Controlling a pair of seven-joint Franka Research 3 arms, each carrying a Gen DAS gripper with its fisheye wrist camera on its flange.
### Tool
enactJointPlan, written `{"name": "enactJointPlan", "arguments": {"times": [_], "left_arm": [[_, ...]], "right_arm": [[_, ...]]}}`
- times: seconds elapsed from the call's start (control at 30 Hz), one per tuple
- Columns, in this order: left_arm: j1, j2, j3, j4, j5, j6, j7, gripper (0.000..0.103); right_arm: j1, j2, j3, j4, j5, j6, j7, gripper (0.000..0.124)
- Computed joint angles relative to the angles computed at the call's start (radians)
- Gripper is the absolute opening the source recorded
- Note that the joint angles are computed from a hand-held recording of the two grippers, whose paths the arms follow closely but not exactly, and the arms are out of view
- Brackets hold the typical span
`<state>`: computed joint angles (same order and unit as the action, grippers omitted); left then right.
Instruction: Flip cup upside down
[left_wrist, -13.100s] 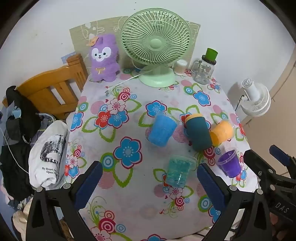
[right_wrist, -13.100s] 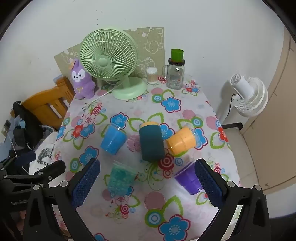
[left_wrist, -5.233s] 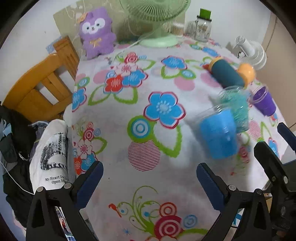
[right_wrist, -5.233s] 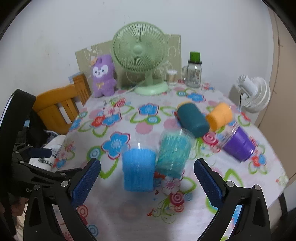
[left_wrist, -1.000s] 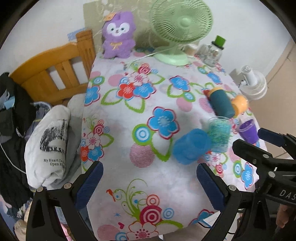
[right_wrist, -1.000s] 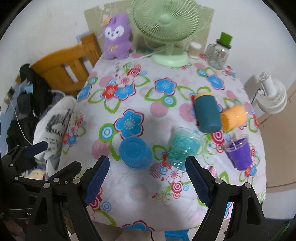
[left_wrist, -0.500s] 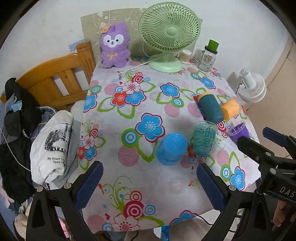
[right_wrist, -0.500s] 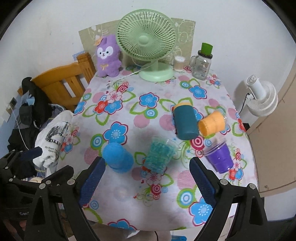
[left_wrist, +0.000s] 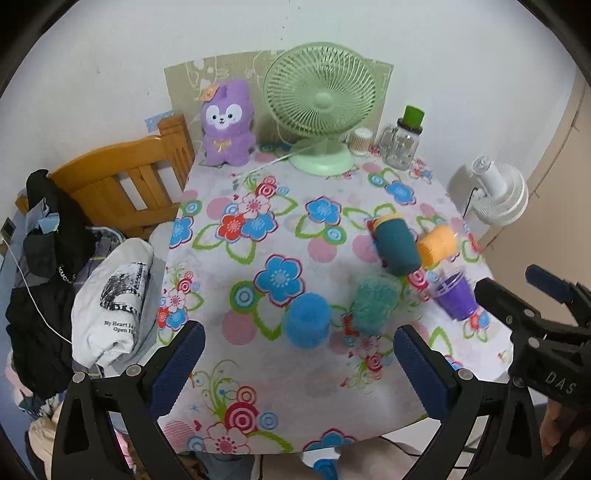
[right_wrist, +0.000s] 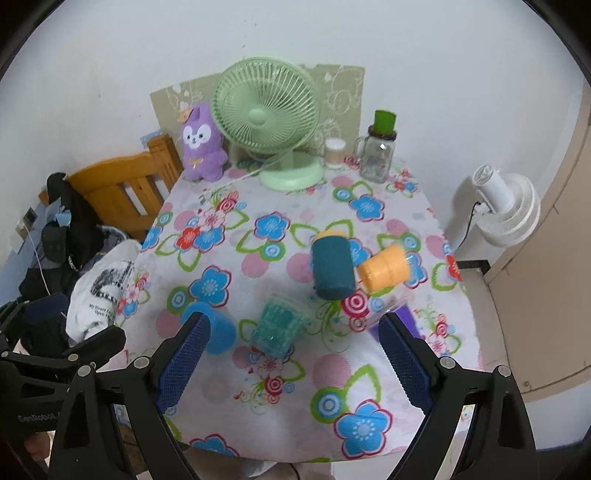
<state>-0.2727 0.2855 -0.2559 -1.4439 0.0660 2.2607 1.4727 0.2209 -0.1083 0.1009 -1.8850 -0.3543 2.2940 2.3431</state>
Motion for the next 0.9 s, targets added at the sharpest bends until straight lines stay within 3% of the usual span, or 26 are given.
{"name": "enactJointPlan", "arguments": {"times": [0.3, 0.9], "left_arm": [[-0.021, 0.011, -0.006, 0.044, -0.002, -0.023, -0.049, 0.103], [-0.055, -0.007, -0.009, 0.028, 0.047, 0.024, -0.086, 0.103]], "right_arm": [[-0.032, -0.054, 0.012, -0.022, -0.076, 0.017, 0.040, 0.099], [-0.078, -0.112, 0.025, -0.074, -0.094, 0.033, 0.057, 0.099]]}}
